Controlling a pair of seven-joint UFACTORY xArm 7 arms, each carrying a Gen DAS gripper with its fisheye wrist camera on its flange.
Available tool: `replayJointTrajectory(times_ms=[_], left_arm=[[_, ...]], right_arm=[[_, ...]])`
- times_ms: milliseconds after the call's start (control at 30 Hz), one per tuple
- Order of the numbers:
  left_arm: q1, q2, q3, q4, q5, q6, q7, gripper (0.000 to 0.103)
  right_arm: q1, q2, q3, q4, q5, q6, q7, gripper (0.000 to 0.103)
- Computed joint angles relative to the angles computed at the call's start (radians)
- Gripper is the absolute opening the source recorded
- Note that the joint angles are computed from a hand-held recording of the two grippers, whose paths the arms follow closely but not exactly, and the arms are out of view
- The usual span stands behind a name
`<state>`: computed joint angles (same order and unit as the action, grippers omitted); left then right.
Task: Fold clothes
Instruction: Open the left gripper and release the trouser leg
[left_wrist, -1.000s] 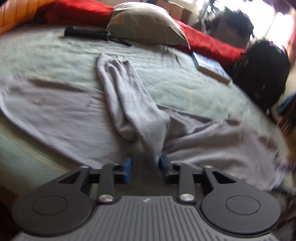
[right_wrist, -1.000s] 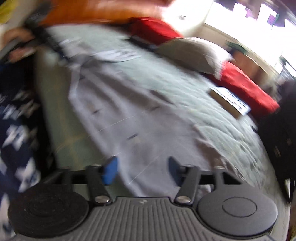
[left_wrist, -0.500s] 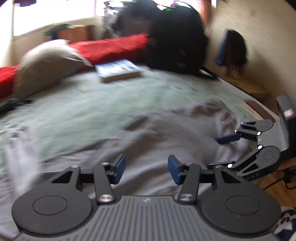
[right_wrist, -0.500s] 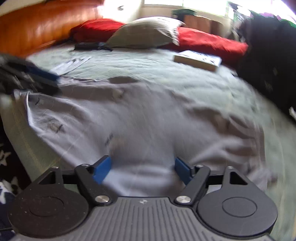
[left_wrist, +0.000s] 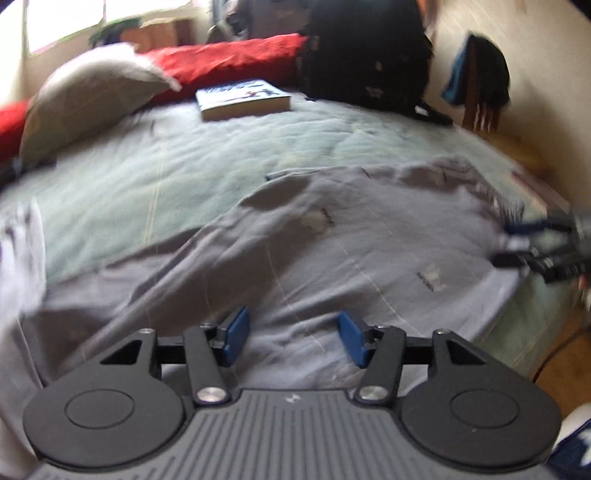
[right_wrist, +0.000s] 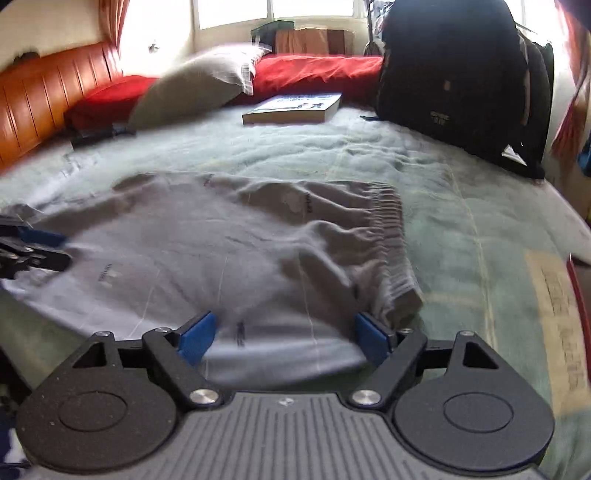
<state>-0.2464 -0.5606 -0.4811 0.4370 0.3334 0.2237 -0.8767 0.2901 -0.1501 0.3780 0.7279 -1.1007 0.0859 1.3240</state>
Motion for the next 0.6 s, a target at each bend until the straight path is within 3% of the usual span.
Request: replayJointTrajectory(times_ms=[133,167,267,333,400,500,600], left_arm=[[-0.063,0.02,0.09,0.036,-0.057,0.034,0.062,0.055],[-0.07,0.023,0.106,0.049,-0.068,0.041,0.078,0.055],[-0.031,0.027,0.124,0.077,-0.065,0.01,0.107,0.058],[0.029,0.053,0.115,0.101,-0.051,-0.003,0.104,0.059],[0.037,0.102,0.144,0.128,-0.068,0.015,0.125,0.059],[-0.031,0.153,0.232,0.138,-0.151,0.04,0.2,0.058],[-0.137,0.154,0.34,0.107,-0.285,0.028,0.323,0.058]], right_arm=[[0.015,0.001,-0.008,0.026,0.061,-0.021,-0.094,0.088],[-0.006,0.016,0.008,0.049,0.026,-0.044,-0.081,0.089],[-0.001,0.124,-0.009,0.159,-0.022,-0.125,-0.09,0.093],[0.011,0.204,-0.001,0.213,0.102,-0.16,-0.228,0.093],[0.013,0.26,0.023,0.254,0.18,-0.157,-0.318,0.093],[-0.018,0.31,0.088,0.281,0.301,-0.146,-0.446,0.093],[-0.132,0.328,0.216,0.257,0.432,-0.159,-0.569,0.093]])
